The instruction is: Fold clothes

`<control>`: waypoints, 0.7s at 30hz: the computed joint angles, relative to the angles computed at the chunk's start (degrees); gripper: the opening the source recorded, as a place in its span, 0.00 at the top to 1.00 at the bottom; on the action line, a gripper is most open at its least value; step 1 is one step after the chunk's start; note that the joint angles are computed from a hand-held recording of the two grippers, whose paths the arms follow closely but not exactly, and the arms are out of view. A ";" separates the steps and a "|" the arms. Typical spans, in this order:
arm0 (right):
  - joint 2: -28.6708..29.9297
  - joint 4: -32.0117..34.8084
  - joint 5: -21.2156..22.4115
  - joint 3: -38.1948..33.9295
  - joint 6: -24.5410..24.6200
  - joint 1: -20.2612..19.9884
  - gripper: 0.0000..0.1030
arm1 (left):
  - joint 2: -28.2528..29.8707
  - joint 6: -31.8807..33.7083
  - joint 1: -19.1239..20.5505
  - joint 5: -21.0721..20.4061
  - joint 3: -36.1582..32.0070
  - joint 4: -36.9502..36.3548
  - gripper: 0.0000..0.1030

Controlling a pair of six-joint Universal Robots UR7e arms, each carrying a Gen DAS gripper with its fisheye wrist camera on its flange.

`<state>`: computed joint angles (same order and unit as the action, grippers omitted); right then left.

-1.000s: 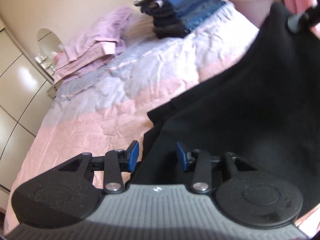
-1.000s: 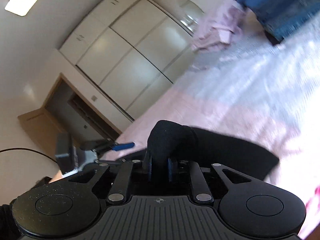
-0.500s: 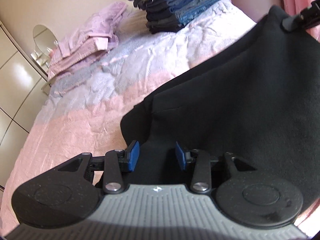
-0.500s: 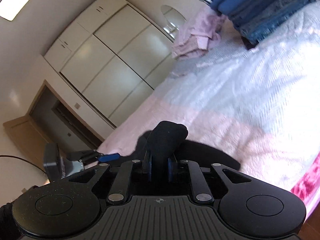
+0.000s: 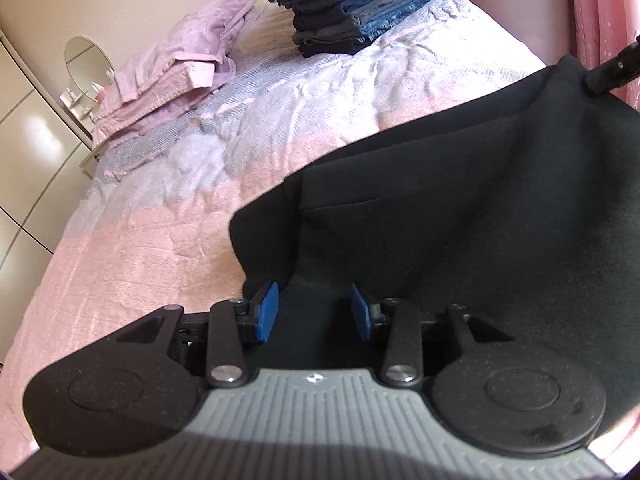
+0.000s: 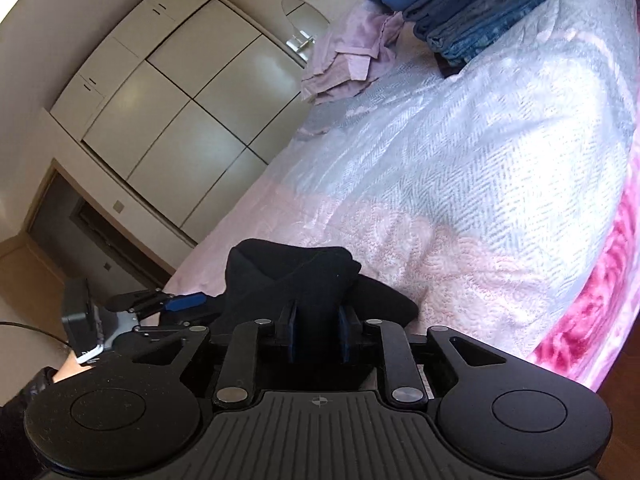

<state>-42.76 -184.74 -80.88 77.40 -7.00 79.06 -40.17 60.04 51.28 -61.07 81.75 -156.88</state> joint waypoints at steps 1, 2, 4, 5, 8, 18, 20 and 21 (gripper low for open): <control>-0.79 -1.50 -2.42 1.38 -0.92 0.57 0.62 | -0.93 -0.02 -0.18 0.02 0.75 -0.27 0.65; -1.61 -3.14 -5.04 2.84 -1.80 1.25 0.59 | -1.89 -0.10 -0.33 0.05 1.52 -0.53 0.65; -3.32 -6.60 -8.42 6.01 -5.75 2.87 0.59 | -3.80 -0.24 -0.63 0.13 3.00 -0.97 0.64; -4.05 -8.44 -9.07 7.56 -8.94 3.79 0.59 | -4.62 -0.31 -0.70 0.17 3.63 -1.16 0.64; -5.45 -7.97 -5.11 10.11 -17.80 6.06 0.59 | -6.45 -1.47 -0.42 -0.23 4.68 -0.41 0.64; 1.05 14.12 -8.26 1.36 -30.35 9.55 0.59 | -3.99 -2.73 2.61 -1.03 3.37 0.45 0.62; 0.22 13.27 -8.58 4.59 -30.42 8.20 0.60 | -3.29 -2.48 3.38 -2.37 2.72 1.05 0.62; -0.28 11.84 -7.52 6.24 -29.68 7.33 0.60 | -2.82 -2.66 3.78 -3.12 2.34 1.01 0.62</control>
<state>-43.04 -172.90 -88.40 83.64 -36.68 86.39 -42.99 57.38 55.06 -64.19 84.08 -155.87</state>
